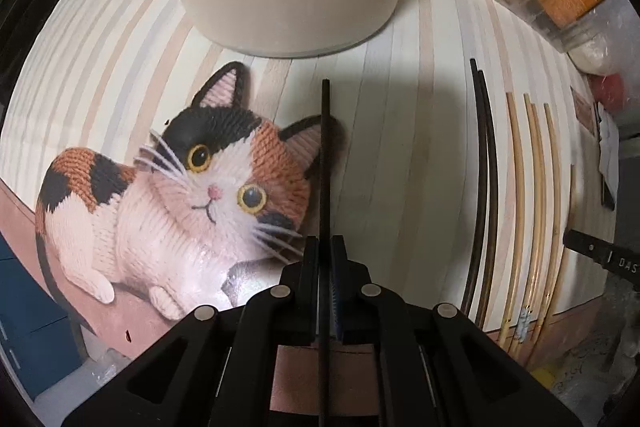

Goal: Organize utensils
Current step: 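Grasp a dark chopstick with the left tool while the right tool grasps a light one, then lift both chopsticks and carry them over the utensil holder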

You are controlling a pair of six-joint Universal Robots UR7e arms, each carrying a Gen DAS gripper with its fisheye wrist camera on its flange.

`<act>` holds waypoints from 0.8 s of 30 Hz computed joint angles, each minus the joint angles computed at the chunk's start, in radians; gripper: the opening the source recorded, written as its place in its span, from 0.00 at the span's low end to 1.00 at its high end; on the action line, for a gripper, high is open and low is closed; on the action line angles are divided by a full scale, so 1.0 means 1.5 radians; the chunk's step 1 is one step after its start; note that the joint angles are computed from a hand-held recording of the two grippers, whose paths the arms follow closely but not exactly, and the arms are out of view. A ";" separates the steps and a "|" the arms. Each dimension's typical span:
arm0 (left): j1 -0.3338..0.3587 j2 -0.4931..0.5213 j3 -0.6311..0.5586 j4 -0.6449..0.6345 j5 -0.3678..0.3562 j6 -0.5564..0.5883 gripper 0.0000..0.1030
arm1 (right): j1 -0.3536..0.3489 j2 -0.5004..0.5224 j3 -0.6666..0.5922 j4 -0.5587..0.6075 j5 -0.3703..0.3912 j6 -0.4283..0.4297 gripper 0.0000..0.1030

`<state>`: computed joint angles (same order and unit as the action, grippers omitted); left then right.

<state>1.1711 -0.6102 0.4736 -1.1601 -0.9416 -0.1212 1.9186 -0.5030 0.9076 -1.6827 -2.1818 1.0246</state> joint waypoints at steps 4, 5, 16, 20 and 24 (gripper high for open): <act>-0.007 0.037 -0.046 0.009 0.034 0.046 0.08 | -0.004 0.035 -0.074 0.069 -0.009 0.004 0.07; -0.011 0.034 -0.030 -0.012 0.045 0.064 0.08 | -0.004 0.051 -0.105 0.101 -0.013 0.006 0.07; -0.028 0.030 -0.001 -0.088 0.056 0.109 0.03 | 0.016 0.080 -0.126 0.090 -0.072 0.049 0.06; -0.041 0.004 0.003 -0.119 0.045 0.117 0.03 | 0.031 0.033 -0.038 -0.035 -0.094 0.030 0.06; -0.051 -0.015 -0.001 -0.139 0.028 0.118 0.03 | 0.053 0.022 -0.021 -0.101 -0.127 0.005 0.06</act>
<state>1.0946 -0.6321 0.4722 -1.3684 -0.8989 0.0561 1.9980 -0.4699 0.8762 -1.8339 -2.3724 1.0322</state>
